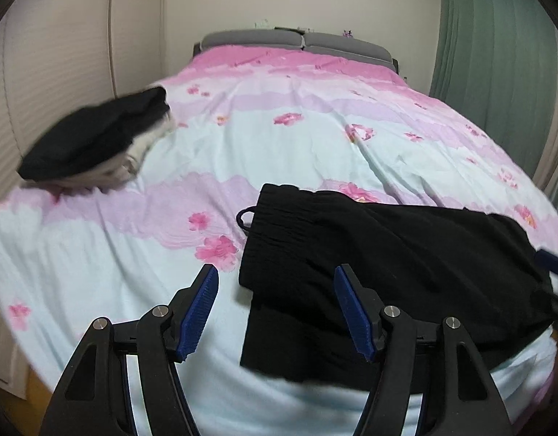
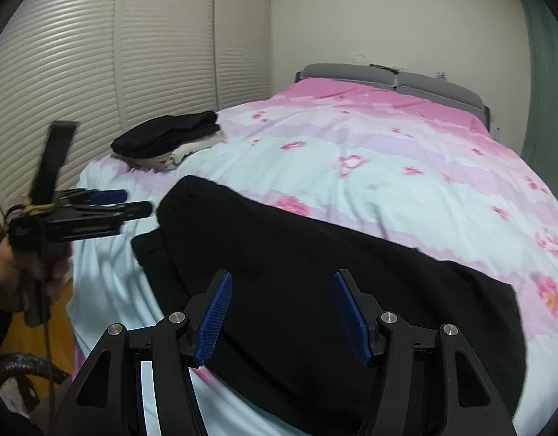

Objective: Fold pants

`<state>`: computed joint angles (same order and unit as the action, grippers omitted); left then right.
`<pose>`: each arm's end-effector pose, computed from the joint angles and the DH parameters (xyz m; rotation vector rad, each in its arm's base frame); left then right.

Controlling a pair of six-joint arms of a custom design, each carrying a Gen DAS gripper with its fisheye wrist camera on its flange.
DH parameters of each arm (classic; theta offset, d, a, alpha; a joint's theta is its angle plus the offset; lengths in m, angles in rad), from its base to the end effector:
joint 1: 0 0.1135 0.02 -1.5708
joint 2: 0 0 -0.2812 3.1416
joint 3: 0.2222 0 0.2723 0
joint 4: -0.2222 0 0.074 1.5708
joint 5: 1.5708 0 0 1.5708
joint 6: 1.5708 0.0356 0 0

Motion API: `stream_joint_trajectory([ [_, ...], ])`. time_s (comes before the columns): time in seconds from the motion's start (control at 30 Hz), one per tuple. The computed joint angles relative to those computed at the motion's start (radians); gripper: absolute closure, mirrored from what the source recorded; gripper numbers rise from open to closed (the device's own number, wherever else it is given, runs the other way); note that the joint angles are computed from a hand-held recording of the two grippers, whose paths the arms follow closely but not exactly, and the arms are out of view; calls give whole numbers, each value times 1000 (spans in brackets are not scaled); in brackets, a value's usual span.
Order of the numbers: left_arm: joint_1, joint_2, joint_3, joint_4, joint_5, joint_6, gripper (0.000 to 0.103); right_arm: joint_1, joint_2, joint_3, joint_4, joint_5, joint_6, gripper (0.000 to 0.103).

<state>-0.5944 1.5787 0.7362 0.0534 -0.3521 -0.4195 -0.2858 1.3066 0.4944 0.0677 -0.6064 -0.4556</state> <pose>0.2715 -0.1687 0.1602 0.0329 2.3018 -0.1023 0.2444 -0.0507 0.1635 -0.4772 2.1224 0.2862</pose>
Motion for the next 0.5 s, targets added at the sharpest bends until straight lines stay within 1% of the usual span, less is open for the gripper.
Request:
stream_joint_trajectory([
  [0.07, 54, 54, 13, 50, 74, 28, 41, 42, 12, -4, 14, 29, 20, 44],
  [0.13, 68, 88, 31, 56, 91, 48, 51, 75, 31, 1, 24, 58, 36, 44],
  [0.2, 90, 116, 35, 85, 134, 70, 57, 96, 62, 16, 29, 85, 52, 44],
  [0.27, 94, 123, 32, 105, 145, 81, 57, 106, 89, 31, 28, 106, 64, 44],
  [0.4, 95, 116, 19, 127, 162, 94, 62, 110, 126, 51, 29, 121, 82, 44],
  [0.5, 94, 88, 3, 119, 184, 93, 73, 114, 150, 64, 35, 129, 97, 44],
])
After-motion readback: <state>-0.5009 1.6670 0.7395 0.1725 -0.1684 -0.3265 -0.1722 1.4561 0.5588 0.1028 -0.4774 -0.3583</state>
